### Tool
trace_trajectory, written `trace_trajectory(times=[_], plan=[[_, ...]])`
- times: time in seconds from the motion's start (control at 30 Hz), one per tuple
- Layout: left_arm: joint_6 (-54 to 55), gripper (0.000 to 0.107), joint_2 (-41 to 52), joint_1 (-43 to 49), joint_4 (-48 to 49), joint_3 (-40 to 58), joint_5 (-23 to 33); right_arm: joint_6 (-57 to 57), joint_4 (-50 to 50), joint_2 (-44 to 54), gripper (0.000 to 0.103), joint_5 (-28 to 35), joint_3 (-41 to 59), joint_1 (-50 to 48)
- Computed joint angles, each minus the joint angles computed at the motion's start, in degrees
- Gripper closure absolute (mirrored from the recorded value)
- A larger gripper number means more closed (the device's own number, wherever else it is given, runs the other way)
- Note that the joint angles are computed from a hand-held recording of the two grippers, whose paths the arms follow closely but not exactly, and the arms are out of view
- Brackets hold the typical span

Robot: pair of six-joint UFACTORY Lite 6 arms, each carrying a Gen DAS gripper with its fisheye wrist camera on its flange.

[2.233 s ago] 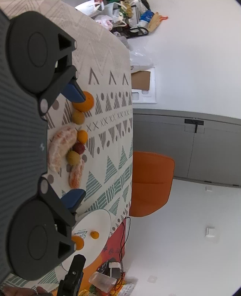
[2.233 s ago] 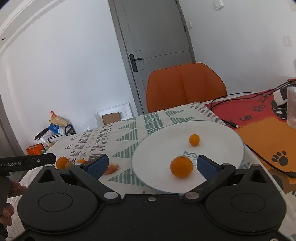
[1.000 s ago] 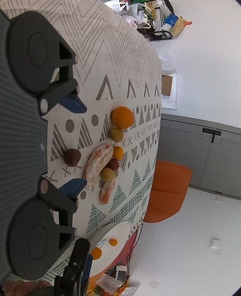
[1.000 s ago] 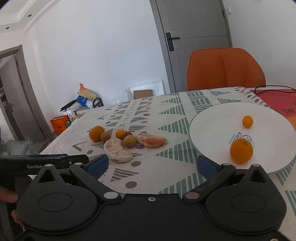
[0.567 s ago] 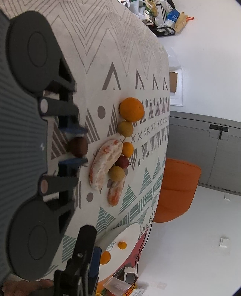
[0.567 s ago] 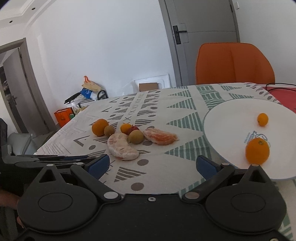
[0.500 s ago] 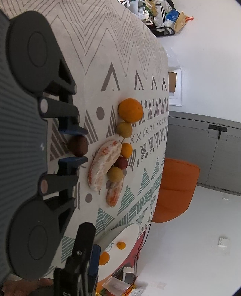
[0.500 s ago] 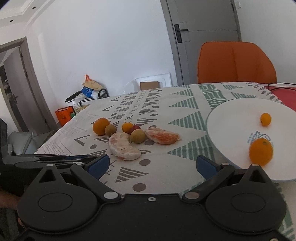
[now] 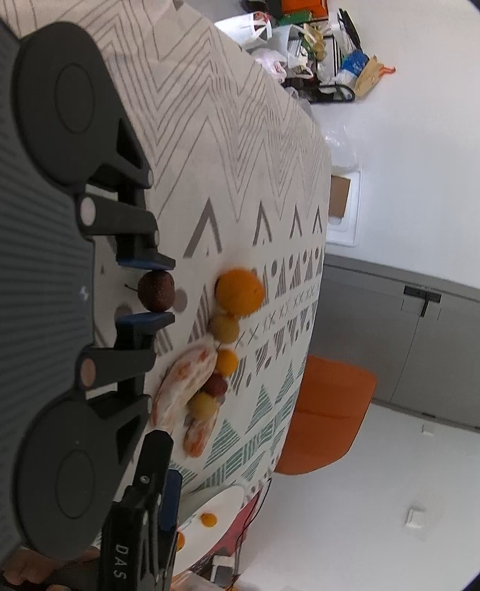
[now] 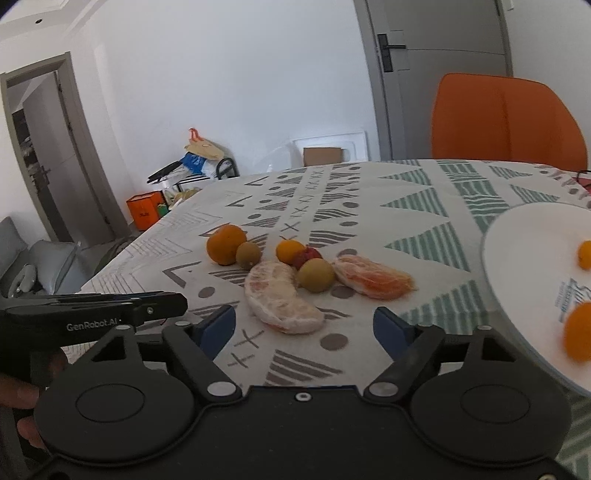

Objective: Organize fruits
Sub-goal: 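Grasp the peeled pomelo segment with the right tool while the left tool holds the brown fruit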

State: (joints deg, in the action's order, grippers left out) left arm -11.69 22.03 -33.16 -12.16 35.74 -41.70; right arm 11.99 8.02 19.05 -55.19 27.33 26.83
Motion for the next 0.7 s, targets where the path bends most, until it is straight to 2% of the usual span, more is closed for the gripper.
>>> trace_trajectory(times=[0.13,0.23,0.47,0.57,0.7], plan=[[-0.8,0.085,-0.8,2.4,1.3,-1.3,-0.8,-0.5,-0.9,1.9,0.027,2.1,3.6,0.1],[-1.5,0.085,-1.0,4.3,2.2,-1.9,-1.3,-0.6,-2.7,4.0,0.034,4.6,7.0,-0.2],[-2.7,0.085,-1.3,7.2,4.2,-2.8,-1.6,-3.0,-1.6,8.7,0.037,7.2,13.3,0.9],[-3.0,0.085,-1.1,7.4,4.3,-2.8,-1.7,-3.4,-0.6,8.5,0.056,7.0,12.8,1.2],[-2.9,0.085,-1.0,6.8,4.2,-2.7,-1.8,-0.5,-5.2,7.0,0.063,6.7,10.8,-0.6]])
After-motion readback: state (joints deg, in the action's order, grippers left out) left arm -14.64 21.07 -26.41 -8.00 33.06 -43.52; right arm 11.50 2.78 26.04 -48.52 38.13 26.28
